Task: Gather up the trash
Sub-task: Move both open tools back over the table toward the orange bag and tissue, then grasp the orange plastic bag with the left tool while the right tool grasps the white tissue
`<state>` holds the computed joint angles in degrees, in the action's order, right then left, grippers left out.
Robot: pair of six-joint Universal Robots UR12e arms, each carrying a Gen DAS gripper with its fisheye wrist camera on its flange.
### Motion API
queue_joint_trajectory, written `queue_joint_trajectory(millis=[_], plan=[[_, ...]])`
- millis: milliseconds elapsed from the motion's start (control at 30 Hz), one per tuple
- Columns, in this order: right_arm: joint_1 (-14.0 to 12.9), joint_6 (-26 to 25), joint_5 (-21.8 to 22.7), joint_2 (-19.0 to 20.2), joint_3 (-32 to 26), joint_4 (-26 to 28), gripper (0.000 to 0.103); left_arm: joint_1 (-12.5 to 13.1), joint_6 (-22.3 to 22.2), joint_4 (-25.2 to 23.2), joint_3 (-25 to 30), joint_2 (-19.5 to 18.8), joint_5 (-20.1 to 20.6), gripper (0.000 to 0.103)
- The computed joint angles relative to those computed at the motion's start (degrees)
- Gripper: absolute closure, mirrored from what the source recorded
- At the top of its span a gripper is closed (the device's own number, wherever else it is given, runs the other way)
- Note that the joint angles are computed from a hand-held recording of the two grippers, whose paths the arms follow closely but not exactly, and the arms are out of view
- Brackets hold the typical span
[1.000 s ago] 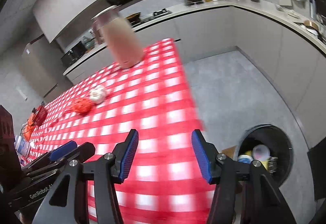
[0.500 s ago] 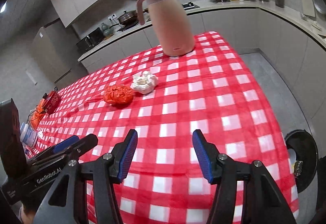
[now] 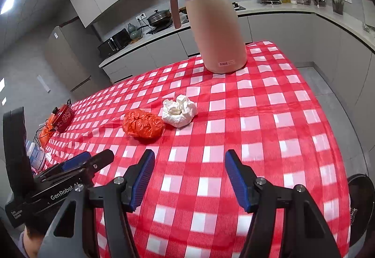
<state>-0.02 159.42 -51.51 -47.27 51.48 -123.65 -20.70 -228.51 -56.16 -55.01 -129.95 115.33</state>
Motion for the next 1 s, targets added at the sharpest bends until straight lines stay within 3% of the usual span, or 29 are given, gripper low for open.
queue_joint_trajectory(millis=[167, 600, 867, 1000], plan=[[0.9, 0.3, -1.2, 2.1, -3.7, 2.2, 0.038, 1.3, 0.0, -0.3, 0.3, -0.3, -1.9, 0.032], [4.6, 5.8, -8.2, 7.8, -12.4, 4.4, 0.037, 5.2, 7.0, 2.9, -0.3, -1.3, -8.3, 0.032], [6.5, 8.1, -10.6, 14.5, -23.8, 9.3, 0.037, 6.7, 8.9, 3.7, 0.7, -2.7, -9.8, 0.032], [7.2, 8.7, -11.0, 19.5, -32.7, 14.1, 0.037, 7.1, 9.2, 5.5, 0.1, -3.0, -11.6, 0.031]])
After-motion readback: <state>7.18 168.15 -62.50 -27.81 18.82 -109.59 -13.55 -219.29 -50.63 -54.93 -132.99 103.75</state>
